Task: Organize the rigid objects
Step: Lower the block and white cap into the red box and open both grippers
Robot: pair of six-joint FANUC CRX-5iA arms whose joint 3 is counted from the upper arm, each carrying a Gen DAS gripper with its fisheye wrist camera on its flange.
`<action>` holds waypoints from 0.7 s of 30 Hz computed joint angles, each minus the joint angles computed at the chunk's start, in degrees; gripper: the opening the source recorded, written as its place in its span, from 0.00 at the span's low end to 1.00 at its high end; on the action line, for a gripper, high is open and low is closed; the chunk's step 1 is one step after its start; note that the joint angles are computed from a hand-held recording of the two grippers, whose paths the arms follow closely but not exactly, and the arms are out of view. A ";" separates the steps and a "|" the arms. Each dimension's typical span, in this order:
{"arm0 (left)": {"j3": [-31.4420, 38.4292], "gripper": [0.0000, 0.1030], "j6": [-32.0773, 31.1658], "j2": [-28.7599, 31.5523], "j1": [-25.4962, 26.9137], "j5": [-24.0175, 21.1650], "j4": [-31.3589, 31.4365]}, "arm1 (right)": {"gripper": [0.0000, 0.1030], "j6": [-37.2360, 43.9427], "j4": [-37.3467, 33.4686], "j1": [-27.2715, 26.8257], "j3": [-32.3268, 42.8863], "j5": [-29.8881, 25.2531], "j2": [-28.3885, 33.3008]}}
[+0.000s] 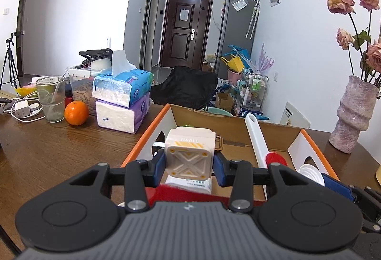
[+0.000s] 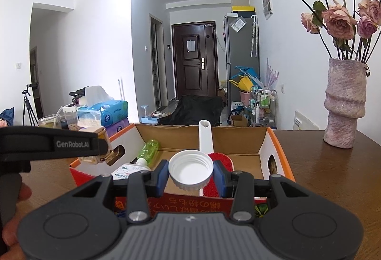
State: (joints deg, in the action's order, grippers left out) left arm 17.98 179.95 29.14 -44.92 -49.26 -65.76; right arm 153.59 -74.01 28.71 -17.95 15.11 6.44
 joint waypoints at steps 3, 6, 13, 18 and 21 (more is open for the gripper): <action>0.73 0.41 -0.66 0.51 0.41 0.42 0.10 | 0.38 0.43 -0.38 -0.32 0.68 -0.13 0.72; 1.58 0.41 -1.43 1.13 0.85 0.80 0.48 | 0.38 1.24 -1.25 -1.10 1.47 -0.65 1.36; 3.30 0.41 -2.80 2.45 1.83 1.73 1.09 | 0.38 2.00 -2.16 -2.14 3.58 -1.03 3.27; 4.75 0.41 -4.17 3.53 2.44 2.22 1.47 | 0.38 2.75 -2.65 -2.80 5.02 -1.55 4.50; 5.60 0.41 -5.16 4.19 2.87 2.56 1.83 | 0.38 3.41 -3.13 -3.34 6.15 -1.90 5.42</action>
State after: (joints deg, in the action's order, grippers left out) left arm 23.59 174.79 33.34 -42.06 -46.70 -63.93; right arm 157.00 -77.15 25.37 -11.80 13.21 11.87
